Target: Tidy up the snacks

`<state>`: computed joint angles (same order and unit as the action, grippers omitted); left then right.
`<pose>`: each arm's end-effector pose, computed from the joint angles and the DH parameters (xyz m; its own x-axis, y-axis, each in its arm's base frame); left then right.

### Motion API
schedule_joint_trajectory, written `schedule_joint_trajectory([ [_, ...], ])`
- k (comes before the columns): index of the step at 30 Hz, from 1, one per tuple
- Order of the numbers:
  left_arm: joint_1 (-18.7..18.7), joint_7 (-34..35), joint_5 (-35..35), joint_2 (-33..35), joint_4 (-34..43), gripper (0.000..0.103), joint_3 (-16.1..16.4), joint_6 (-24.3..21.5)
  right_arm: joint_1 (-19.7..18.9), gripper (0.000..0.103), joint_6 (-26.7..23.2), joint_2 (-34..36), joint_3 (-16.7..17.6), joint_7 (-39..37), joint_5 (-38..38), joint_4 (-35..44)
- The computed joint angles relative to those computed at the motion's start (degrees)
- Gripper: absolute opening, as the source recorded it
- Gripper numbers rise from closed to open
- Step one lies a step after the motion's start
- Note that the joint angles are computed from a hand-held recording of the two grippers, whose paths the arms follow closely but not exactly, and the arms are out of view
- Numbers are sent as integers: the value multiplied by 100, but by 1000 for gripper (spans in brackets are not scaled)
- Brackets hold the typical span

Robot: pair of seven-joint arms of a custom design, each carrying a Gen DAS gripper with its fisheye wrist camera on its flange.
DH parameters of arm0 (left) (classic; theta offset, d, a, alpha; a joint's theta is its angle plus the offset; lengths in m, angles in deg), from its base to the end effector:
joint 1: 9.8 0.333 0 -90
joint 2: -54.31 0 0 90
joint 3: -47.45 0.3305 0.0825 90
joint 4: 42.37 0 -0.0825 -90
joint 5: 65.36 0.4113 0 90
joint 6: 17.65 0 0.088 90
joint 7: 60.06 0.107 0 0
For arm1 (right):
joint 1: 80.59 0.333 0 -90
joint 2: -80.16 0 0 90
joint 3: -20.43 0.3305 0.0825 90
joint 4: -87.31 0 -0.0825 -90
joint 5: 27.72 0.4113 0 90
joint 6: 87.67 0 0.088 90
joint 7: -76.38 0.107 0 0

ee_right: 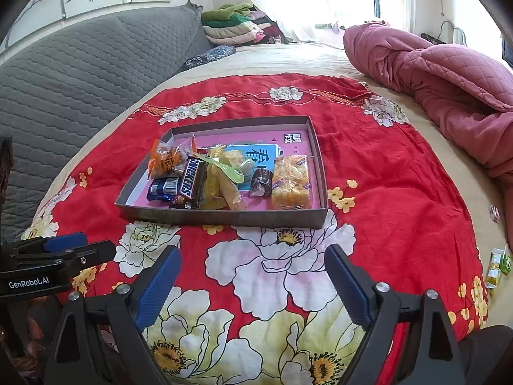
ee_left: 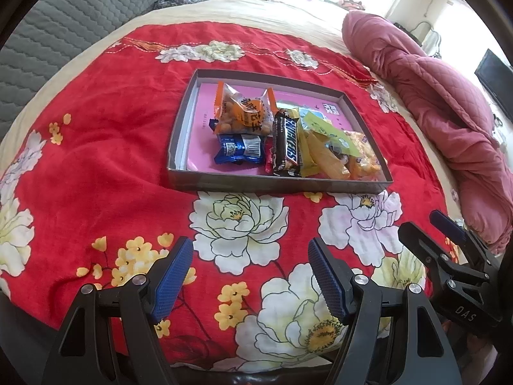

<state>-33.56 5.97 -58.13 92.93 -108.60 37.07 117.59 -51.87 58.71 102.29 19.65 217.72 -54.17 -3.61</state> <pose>0.7039 -0.4178 0.4719 -0.2181 -0.9552 0.2001 -0.8749 0.1006 -0.4737 0.6531 0.3552 0.4805 -0.0576 -0.9927 -0.1060 -0.7802 0.1110 -0.6156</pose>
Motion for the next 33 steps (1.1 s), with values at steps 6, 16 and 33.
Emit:
schedule_joint_trajectory([
  [6, -21, -12, 58, -30, -32, 76, 27, 48, -13, 91, 1, 10, 11, -21, 61, -6],
  [16, -3, 22, 41, -56, -57, 76, -2, 61, -2, 99, -30, 10, -14, 7, 45, -13],
  [33, -65, -215, 175, -11, 26, 76, 91, -58, -45, 99, -96, 41, 41, -111, 156, 18],
])
